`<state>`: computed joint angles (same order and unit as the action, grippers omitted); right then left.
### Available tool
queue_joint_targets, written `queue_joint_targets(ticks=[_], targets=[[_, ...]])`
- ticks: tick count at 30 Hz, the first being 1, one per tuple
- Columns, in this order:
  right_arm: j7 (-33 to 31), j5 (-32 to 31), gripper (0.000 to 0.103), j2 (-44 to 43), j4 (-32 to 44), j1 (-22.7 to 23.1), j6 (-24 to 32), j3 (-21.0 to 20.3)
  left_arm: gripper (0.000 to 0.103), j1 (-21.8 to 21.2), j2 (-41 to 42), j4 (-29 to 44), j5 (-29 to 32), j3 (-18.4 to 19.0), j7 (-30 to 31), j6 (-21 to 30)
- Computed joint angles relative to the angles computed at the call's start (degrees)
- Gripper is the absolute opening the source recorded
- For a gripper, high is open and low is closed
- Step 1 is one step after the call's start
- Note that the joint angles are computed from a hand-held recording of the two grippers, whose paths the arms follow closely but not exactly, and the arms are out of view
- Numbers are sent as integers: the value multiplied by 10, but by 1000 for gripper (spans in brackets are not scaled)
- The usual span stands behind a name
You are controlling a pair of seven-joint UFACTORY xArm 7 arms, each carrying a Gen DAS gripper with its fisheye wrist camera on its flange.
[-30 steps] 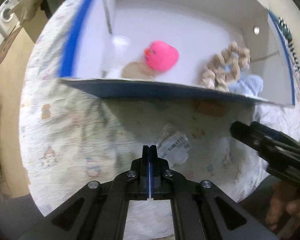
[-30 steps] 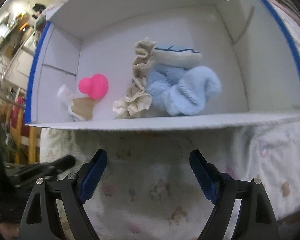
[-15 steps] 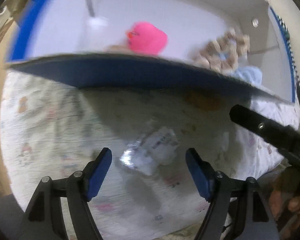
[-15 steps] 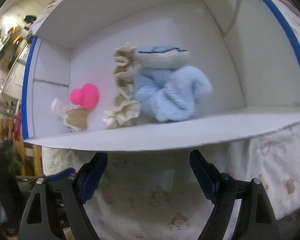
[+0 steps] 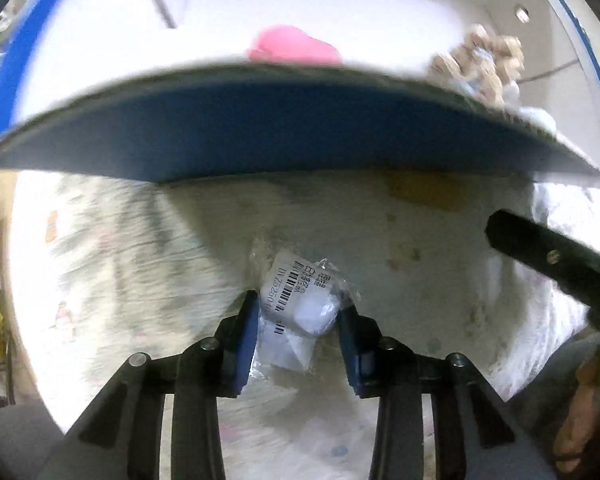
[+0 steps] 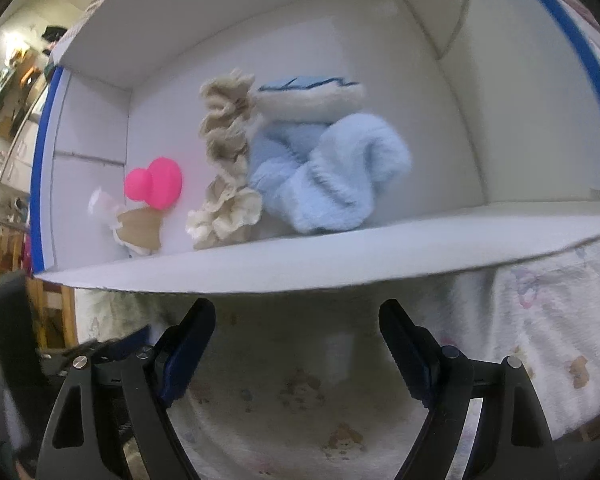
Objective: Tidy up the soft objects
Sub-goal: 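Grasp the clear barcode-labelled plastic bag with the left gripper while the right gripper grasps the tan stick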
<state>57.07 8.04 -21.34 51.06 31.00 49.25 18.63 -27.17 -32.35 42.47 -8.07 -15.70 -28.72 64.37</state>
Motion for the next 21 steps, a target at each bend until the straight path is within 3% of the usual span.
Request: queue_joint_targets(ticks=[7, 14, 17, 19, 20, 21], targets=[[-5, -64, 90, 75, 50, 4, -9, 22, 34, 19, -83, -14, 13, 7, -13, 27], [31, -135, 88, 132, 78, 12, -40, 22, 34, 37, -101, -24, 11, 22, -3, 32], [26, -143, 78, 146, 85, 20, -54, 16, 34, 45, -112, -23, 16, 30, 12, 35], [14, -137, 55, 147, 84, 25, -63, 12, 34, 51, -116, -11, 15, 40, 22, 49], [6, -135, 35, 149, 88, 28, -61, 10, 34, 54, -117, -9, 13, 40, 25, 51], [0, -132, 27, 149, 88, 29, -59, 9, 34, 57, -119, -9, 11, 38, 26, 52]])
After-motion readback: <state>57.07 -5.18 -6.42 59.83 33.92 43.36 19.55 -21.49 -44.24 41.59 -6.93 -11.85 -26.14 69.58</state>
